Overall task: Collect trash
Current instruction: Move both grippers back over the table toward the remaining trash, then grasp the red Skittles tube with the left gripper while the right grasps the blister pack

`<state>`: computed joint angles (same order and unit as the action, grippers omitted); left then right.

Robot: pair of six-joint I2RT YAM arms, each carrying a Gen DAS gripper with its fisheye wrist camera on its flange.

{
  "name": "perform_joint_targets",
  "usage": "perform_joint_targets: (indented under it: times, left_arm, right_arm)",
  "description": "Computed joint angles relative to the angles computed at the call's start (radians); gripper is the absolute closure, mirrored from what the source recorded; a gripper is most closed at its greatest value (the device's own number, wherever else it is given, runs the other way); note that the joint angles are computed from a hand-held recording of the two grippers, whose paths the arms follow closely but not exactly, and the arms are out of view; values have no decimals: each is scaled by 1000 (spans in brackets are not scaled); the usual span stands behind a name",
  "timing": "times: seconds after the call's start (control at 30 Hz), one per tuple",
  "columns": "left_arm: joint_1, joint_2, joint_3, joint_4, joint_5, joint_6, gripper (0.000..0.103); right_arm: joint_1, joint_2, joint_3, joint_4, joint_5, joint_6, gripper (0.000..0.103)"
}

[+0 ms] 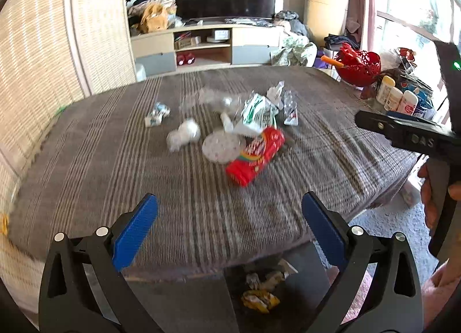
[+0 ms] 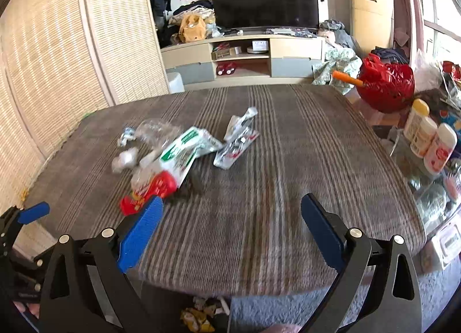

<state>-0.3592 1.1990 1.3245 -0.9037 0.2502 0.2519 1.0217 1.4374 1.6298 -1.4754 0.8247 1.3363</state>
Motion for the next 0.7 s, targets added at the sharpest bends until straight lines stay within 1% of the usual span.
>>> perform_joint_targets:
  times: [0.07, 0.13, 0.23, 0.37, 0.43, 0.47, 0.53, 0.6, 0.63, 0.7]
  left_arm:
    - [-10, 38, 20, 20, 11, 6, 8]
    - [-14, 87, 42, 38, 46, 3, 8]
    - [-35, 158, 75, 44, 51, -8, 8]
    - [-76, 242, 103, 79, 18, -9, 8]
    - [-88, 274, 114, 87, 10, -6, 8]
    - [-91, 293, 118, 94, 9, -3, 8]
    - [-96, 316, 121, 103, 6, 4, 8]
    - [-101, 338, 116, 115, 1, 19, 8]
    - [-98, 347, 117, 115, 4, 32, 8]
    - [-101, 361, 109, 126, 11, 59, 9]
  right_arm:
    - [-56, -5, 2, 48, -20, -75, 6]
    - [-111, -3, 5, 90, -42, -147, 6]
    - [-189, -2, 0, 153, -70, -232, 6]
    - [-313, -1, -33, 253, -142, -325, 6]
    - [-356, 6, -52, 290, -175, -352, 6]
    - [-389, 11, -71, 327, -206, -375, 6]
    - [-432, 25, -96, 378, -253, -406, 9]
    - [-465, 46, -107, 407, -291, -426, 16]
    - [-475, 54, -110, 417, -304, -434, 21]
    - [-499, 80, -113, 440, -334, -454, 25]
